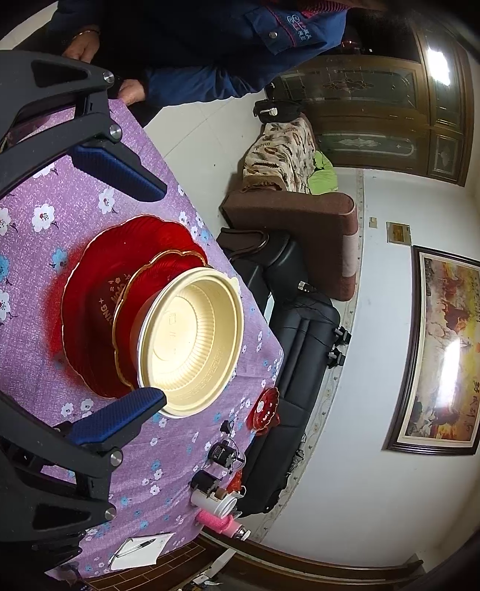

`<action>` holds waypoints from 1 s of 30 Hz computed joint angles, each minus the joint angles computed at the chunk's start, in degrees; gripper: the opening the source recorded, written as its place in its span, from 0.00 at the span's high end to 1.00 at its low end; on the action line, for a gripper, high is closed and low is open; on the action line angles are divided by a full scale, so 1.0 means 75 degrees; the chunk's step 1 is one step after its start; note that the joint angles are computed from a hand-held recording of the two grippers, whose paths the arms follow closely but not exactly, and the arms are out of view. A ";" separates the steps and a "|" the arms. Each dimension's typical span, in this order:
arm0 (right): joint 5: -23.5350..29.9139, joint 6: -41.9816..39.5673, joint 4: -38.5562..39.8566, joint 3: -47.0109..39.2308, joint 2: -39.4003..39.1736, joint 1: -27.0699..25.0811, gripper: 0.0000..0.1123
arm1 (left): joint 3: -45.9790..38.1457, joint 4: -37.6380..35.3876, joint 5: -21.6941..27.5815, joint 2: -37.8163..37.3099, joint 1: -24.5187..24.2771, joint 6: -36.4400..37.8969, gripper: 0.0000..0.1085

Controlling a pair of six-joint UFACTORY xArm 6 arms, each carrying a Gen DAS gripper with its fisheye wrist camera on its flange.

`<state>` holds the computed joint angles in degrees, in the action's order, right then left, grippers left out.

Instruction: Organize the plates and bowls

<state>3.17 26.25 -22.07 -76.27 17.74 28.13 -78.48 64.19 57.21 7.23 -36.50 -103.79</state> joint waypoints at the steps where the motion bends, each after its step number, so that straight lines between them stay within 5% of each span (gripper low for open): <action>1: -0.0017 -0.0035 0.0044 0.0014 -0.0006 0.0003 0.19 | 0.0009 0.0015 0.0002 -0.0007 -0.0005 -0.0023 0.07; 7: -0.0178 0.0610 -0.0682 0.0102 -0.0040 -0.0050 0.19 | 0.0003 0.0189 0.0040 0.0041 -0.0010 -0.0206 0.07; 11: -0.0108 -0.0016 0.0039 0.0074 0.0019 0.0042 0.19 | -0.0096 0.0043 -0.0039 0.0158 0.0065 -0.0082 0.07; 15: -0.0204 0.0578 -0.0620 0.0112 -0.0003 -0.0030 0.19 | 0.0069 0.0251 0.0107 0.0051 -0.0023 -0.0380 0.07; 23: -0.0348 0.0169 -0.0141 0.0256 -0.0041 0.0030 0.19 | 0.0118 0.0280 0.0283 -0.0013 -0.0125 -0.0380 0.07; 28: -0.0629 -0.0103 0.0131 0.0522 -0.0194 0.0010 0.19 | -0.0051 0.0588 0.1024 0.0039 -0.0453 -0.0553 0.07; 30: -0.0762 -0.0900 0.0979 0.0658 -0.0263 0.0077 0.19 | -0.0031 0.0836 0.1377 -0.0039 -0.0635 -0.0760 0.06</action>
<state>-2.55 19.50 -14.73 -71.34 15.77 28.71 -78.71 70.46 67.54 6.94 -41.27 -109.49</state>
